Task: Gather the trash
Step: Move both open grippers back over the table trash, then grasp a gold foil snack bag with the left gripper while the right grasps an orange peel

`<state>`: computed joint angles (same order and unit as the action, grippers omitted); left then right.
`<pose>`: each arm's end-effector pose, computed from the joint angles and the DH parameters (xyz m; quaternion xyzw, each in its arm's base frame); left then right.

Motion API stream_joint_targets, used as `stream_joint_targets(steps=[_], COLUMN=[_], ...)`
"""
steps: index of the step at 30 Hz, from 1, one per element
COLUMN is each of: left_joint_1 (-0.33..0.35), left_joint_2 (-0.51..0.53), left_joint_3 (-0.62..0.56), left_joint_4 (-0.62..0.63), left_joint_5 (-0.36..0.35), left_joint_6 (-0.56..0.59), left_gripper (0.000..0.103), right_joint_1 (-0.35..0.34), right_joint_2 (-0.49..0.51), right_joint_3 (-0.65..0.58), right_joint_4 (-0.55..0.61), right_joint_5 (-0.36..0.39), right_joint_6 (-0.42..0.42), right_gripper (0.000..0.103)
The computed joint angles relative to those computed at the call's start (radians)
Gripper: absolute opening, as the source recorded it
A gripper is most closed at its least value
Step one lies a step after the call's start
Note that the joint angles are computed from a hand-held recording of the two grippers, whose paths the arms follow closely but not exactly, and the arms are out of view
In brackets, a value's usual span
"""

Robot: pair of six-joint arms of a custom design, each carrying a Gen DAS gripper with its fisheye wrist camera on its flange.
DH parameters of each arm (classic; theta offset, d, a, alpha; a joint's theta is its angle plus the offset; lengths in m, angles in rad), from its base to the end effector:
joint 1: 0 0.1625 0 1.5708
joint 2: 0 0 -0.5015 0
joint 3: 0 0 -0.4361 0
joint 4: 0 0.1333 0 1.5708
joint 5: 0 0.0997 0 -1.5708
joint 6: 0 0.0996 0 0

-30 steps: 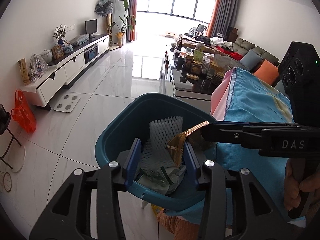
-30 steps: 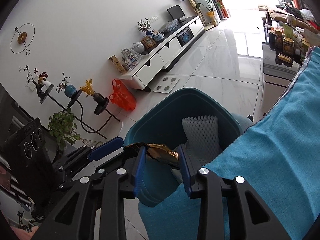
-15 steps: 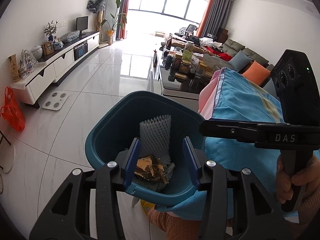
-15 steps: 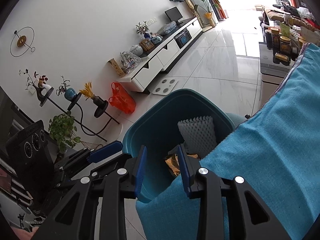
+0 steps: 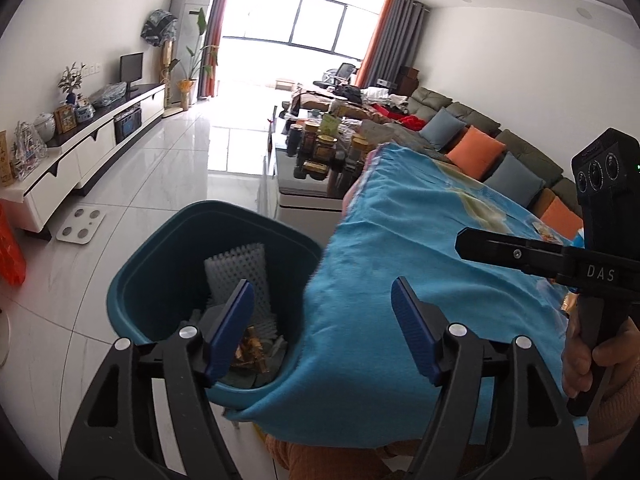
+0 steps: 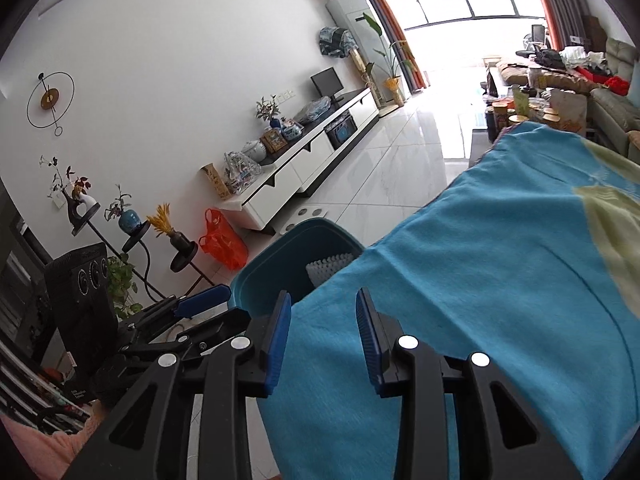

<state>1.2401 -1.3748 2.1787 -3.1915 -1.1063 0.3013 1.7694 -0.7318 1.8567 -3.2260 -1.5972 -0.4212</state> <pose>-0.0049 -0.5623 0.3521 0.1907 0.8773 -0.3895 0.2055 0.2657 -0.6581 0.0687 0.2910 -0.9201 0.2590 0.0418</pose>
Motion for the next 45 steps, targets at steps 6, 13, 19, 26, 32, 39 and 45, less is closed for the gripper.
stream_joint_targets(steps=[6, 13, 19, 26, 32, 39, 45], left_joint_1=[-0.065, -0.142, -0.205, -0.265, -0.287, -0.281, -0.269], left_joint_2=[0.056, 0.140, 0.220, 0.307, 0.366, 0.410, 0.433], left_joint_3=[0.003, -0.003, -0.020, -0.057, -0.101, -0.161, -0.195], left_joint_4=[0.019, 0.058, 0.104, 0.160, 0.223, 0.323, 0.395], left_joint_5=[-0.084, -0.168, -0.212, -0.228, -0.239, -0.256, -0.274], left_joint_6=[0.026, 0.059, 0.069, 0.071, 0.069, 0.039, 0.028], left_gripper=[0.073, 0.073, 0.073, 0.073, 0.072, 0.062, 0.050], right_joint_1=[-0.041, -0.098, -0.162, -0.237, -0.281, -0.309, -0.318], right_joint_2=[-0.103, -0.212, -0.284, -0.335, -0.347, -0.348, -0.344], right_joint_3=[0.137, 0.263, 0.341, 0.385, 0.392, 0.379, 0.359], right_joint_4=[-0.177, -0.345, -0.462, -0.523, -0.536, -0.498, -0.458], right_joint_5=[-0.036, -0.100, -0.133, -0.137, -0.146, -0.138, -0.133], right_joint_6=[-0.011, -0.006, 0.024, 0.057, 0.065, 0.078, 0.085], right_gripper=[0.032, 0.035, 0.035, 0.035, 0.038, 0.047, 0.049])
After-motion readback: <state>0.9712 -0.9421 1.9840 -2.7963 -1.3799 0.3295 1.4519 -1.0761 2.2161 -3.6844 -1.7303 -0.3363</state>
